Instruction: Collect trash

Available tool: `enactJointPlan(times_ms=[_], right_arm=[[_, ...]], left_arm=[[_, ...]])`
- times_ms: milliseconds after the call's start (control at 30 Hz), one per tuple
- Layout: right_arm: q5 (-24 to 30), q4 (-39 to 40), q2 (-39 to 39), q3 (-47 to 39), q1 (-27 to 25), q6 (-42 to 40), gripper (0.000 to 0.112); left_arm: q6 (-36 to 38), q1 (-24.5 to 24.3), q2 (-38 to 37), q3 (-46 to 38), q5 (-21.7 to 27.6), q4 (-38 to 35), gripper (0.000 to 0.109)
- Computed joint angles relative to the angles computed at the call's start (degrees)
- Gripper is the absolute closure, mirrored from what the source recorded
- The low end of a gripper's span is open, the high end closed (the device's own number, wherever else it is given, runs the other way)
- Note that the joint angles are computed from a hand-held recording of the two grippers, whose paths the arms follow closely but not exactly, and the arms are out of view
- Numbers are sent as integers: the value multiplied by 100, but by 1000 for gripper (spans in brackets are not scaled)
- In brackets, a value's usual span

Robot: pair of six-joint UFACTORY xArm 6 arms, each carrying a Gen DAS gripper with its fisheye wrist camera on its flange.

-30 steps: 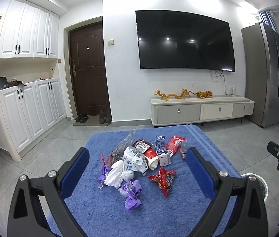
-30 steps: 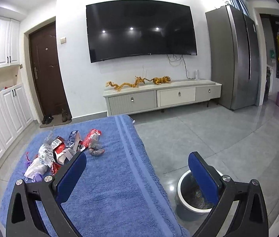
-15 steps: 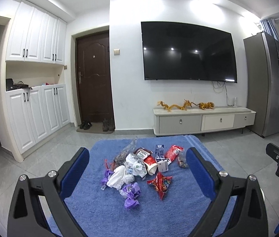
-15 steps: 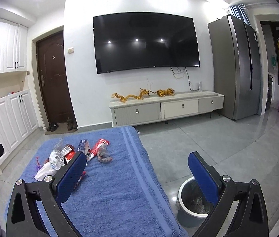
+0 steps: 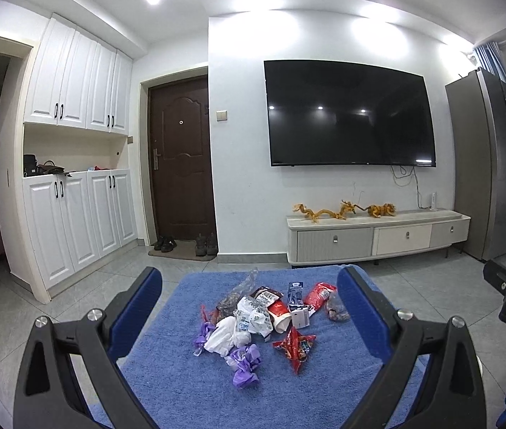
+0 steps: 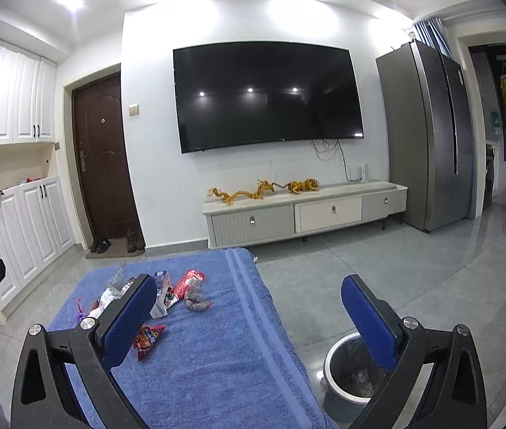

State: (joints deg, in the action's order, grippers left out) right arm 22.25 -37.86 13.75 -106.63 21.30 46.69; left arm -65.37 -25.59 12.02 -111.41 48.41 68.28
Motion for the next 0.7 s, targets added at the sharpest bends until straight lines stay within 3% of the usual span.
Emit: enactJointPlan(times_ms=[367, 700], right_arm=[[-424, -628, 31, 145, -31, 674, 9], [-275, 239, 462, -157, 2, -179, 9]], left_arm=[[21, 32, -29, 71, -17, -67, 10], [482, 186, 346, -269, -27, -646, 10]])
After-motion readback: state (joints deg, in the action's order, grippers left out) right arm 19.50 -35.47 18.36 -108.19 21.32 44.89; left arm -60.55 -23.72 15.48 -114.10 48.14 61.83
